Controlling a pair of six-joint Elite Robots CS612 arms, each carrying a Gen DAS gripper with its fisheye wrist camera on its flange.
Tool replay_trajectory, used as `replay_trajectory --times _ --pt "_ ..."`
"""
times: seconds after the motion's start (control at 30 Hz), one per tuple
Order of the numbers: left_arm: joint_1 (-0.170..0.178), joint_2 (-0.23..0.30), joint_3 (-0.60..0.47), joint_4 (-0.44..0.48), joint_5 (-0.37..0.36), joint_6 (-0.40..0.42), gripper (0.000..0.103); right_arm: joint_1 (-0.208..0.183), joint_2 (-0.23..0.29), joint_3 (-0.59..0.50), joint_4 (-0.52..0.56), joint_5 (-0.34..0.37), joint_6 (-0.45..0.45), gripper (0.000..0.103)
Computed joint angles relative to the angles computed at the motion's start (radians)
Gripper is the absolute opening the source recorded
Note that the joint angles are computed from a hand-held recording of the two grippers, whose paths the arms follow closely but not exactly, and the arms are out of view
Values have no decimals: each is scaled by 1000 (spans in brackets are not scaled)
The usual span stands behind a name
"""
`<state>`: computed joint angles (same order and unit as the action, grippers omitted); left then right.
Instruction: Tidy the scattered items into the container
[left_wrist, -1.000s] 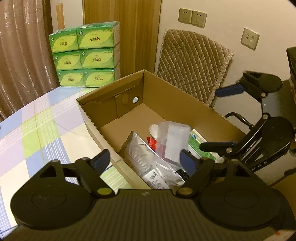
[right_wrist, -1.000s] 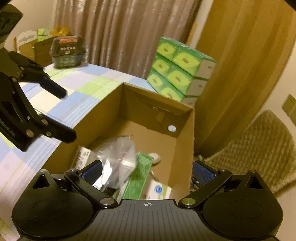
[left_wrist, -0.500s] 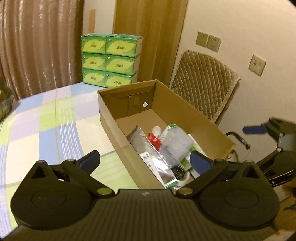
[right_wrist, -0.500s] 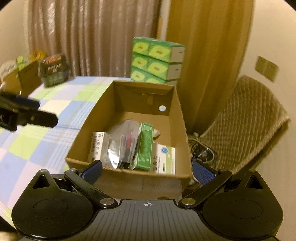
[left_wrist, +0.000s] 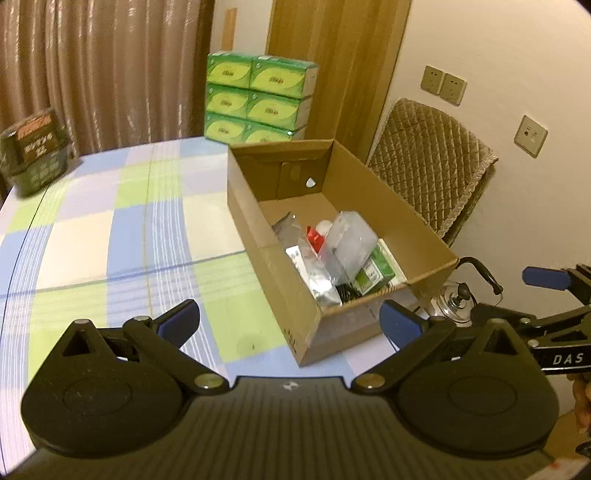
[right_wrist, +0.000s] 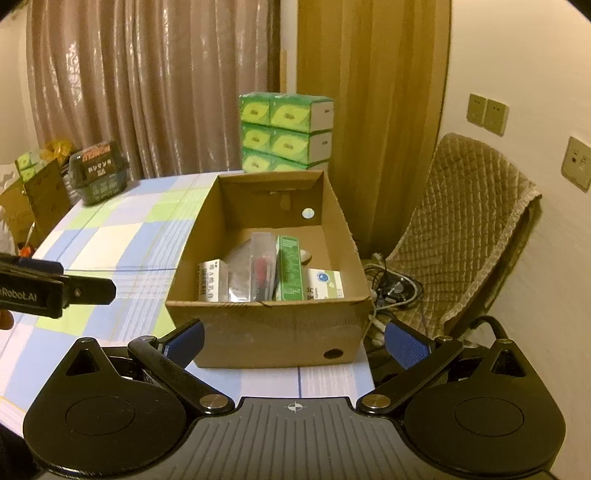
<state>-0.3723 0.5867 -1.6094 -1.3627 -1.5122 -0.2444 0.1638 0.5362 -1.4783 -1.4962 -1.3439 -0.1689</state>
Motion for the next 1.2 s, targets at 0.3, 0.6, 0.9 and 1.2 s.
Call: replay_trajectory --times 0.3,0.6,0.9,1.2 --pt "-24 13 -62 56 72 -62 102 8 18 -58 20 -22 9 101" --pt "-37 28 -109 90 103 -114 102 12 26 -86 28 -9 33 101" --pt "-45 32 -119 99 118 -116 102 16 28 -88 44 -37 46 101" --pt "-48 36 -119 97 108 -109 102 13 28 -88 46 -42 59 101"
